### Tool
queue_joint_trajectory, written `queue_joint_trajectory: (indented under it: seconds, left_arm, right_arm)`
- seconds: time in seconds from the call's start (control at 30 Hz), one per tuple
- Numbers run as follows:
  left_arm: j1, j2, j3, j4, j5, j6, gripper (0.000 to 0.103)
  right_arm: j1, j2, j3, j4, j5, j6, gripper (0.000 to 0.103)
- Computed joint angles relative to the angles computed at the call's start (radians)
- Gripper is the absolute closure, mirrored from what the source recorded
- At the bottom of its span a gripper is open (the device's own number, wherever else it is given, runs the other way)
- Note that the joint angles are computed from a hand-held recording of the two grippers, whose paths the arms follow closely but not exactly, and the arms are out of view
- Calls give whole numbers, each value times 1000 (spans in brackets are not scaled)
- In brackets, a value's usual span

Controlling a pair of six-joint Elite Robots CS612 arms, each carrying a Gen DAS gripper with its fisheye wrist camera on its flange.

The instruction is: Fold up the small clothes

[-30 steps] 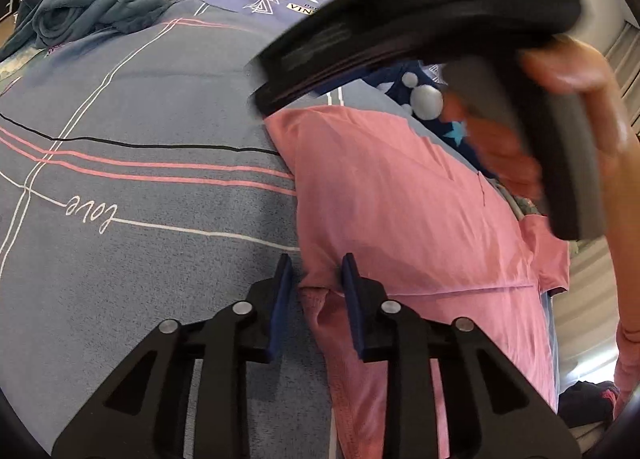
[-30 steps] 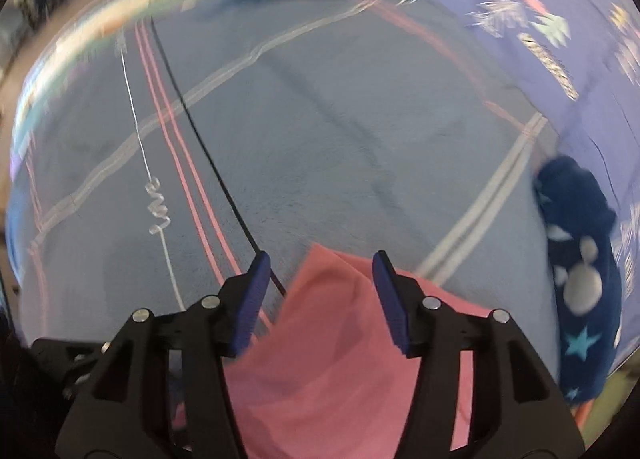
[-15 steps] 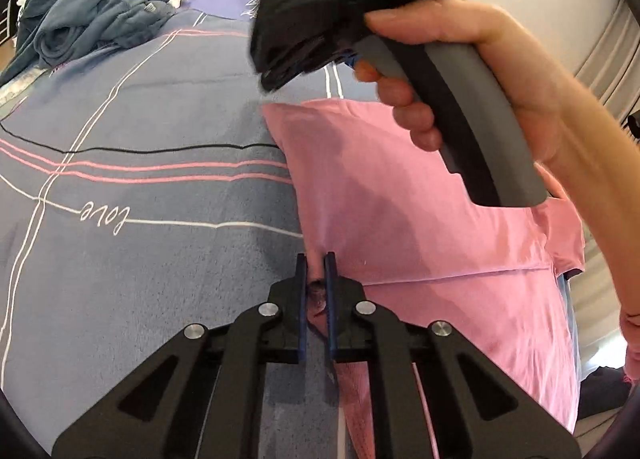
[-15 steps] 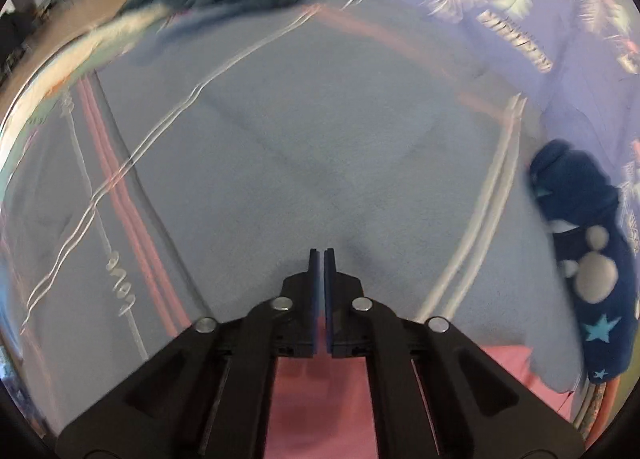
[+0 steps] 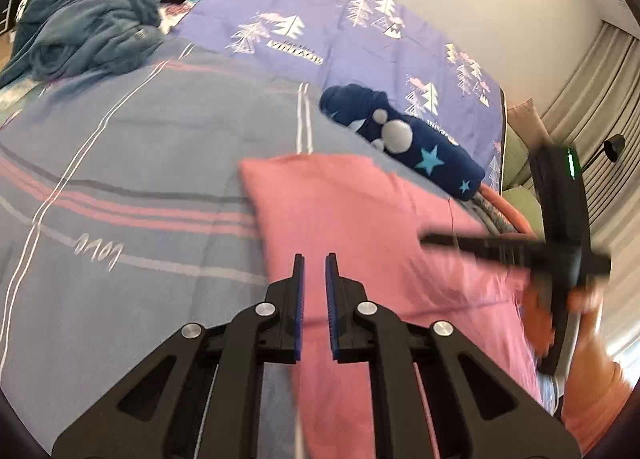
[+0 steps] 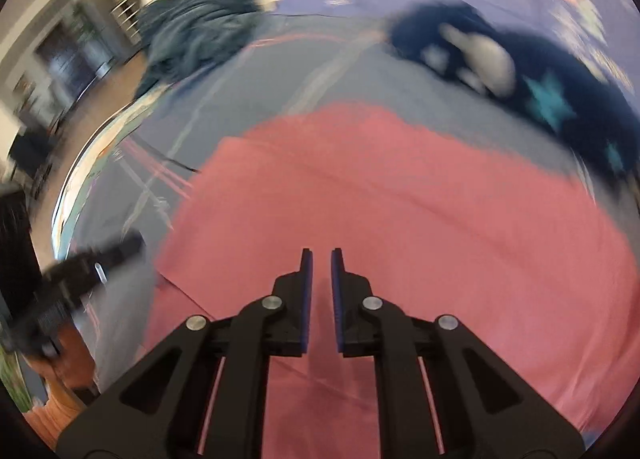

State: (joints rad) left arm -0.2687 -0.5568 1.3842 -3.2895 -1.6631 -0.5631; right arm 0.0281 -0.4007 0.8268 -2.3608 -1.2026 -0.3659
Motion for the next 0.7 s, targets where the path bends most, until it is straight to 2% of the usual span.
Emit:
queue_joint_trajectory:
  seconds: [0.07, 0.1, 0.13, 0.17, 0.2, 0.27, 0.3, 0.33, 0.37, 0.4, 0.43, 0.47, 0.53, 0.57, 0.6, 0.7]
  left_arm:
    - [-1, 29, -65, 65, 2, 11, 94]
    - [-5, 43, -103, 151, 45, 39, 93]
    - [-14, 51, -132, 247, 121, 50, 92]
    - [-23, 63, -152, 302, 188, 62, 92]
    - [-28, 64, -160, 315, 215, 71, 93]
    - [-32, 50, -143, 312, 229, 73, 93]
    - [-33, 42, -136, 315, 230, 67, 93]
    - [-36, 30, -122, 303, 227, 63, 93]
    - [-39, 20, -110, 285, 225, 66, 93]
    - [-47, 10, -98, 256, 229, 82, 93]
    - [-53, 6, -96, 245, 234, 96, 90]
    - [-62, 3, -93, 237, 236, 115, 88]
    - [-78, 3, -101, 243, 245, 152, 74]
    - [-86, 7, -110, 257, 249, 165, 72]
    - [-91, 10, -114, 269, 249, 171, 69]
    - [-104, 36, -157, 365, 240, 214, 64]
  right_arm:
    - [-8, -2, 30, -34, -52, 61, 94]
    - [-14, 6, 30, -38, -54, 82, 95]
    - [-23, 9, 43, -70, -13, 100, 95]
    - [-29, 2, 67, -104, 13, 115, 95]
    - [-32, -12, 94, -123, 16, 140, 95]
    - [-43, -44, 156, -175, 44, 175, 87]
    - [-53, -66, 209, -242, 67, 184, 76]
    - [-58, -77, 237, -282, 59, 180, 64]
    - [-60, -81, 250, -304, 26, 167, 61]
    - [-62, -84, 261, -293, -21, 145, 64]
    - [-67, -85, 264, -281, -27, 146, 71]
    - [-81, -94, 284, -286, 10, 167, 72]
    - [-109, -116, 324, -307, 84, 233, 72]
    - [-122, -128, 352, -342, 118, 266, 71]
    - [-136, -146, 390, -398, 125, 292, 67]
    - [-162, -184, 469, -501, 69, 325, 62]
